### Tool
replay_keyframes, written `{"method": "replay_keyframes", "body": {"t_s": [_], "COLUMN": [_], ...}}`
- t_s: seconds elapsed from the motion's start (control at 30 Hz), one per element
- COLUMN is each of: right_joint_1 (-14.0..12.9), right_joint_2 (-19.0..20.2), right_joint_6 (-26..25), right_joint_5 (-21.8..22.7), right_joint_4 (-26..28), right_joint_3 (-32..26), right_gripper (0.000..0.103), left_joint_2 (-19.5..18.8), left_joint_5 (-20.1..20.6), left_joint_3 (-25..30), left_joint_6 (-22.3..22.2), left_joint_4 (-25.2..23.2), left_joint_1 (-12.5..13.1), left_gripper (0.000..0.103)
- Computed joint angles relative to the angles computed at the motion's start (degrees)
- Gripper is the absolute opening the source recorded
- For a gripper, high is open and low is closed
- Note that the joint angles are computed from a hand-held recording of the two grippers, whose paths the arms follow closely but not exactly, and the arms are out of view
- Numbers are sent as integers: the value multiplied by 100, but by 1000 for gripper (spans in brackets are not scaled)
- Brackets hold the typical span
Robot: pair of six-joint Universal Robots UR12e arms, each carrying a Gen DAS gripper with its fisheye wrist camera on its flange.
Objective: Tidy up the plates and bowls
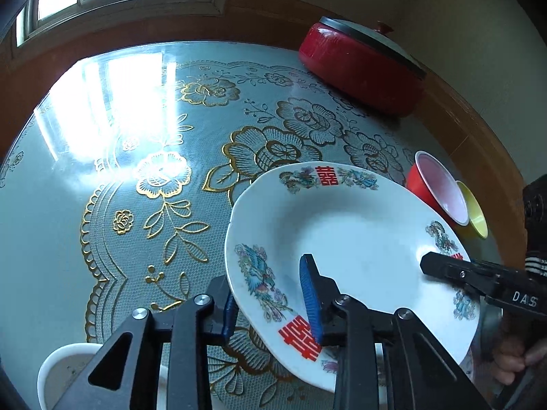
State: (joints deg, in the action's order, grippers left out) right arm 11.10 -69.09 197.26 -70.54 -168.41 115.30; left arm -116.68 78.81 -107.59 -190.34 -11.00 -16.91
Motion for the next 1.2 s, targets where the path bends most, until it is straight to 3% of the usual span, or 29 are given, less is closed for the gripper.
{"method": "replay_keyframes", "body": {"t_s": [0.2, 0.33, 0.7, 1.0, 1.2], "right_joint_1": [53, 57, 97, 273, 428], "right_joint_2": [-12, -127, -788, -1375, -1412], "right_joint_6": [64, 165, 493, 960, 1460], "right_joint_5": [13, 49, -68, -294, -469], "right_joint_4": [42, -238, -841, -1110, -1315], "right_joint_3": [34, 218, 982, 1670, 1985], "right_gripper": [20, 20, 21, 21, 22], "left_joint_2": [90, 241, 725, 1149, 1280], "left_joint_5": [-138, -209, -390, -969, -1097], "left_joint_3": [-195, -394, -904, -1394, -1646], "left_joint_6": [-7, -2, 278, 735, 1053], "left_joint_4": [196, 494, 1048, 1093, 896], "left_joint_1": [-37, -56, -169, -210, -254], "left_gripper": [33, 33, 33, 34, 34]}}
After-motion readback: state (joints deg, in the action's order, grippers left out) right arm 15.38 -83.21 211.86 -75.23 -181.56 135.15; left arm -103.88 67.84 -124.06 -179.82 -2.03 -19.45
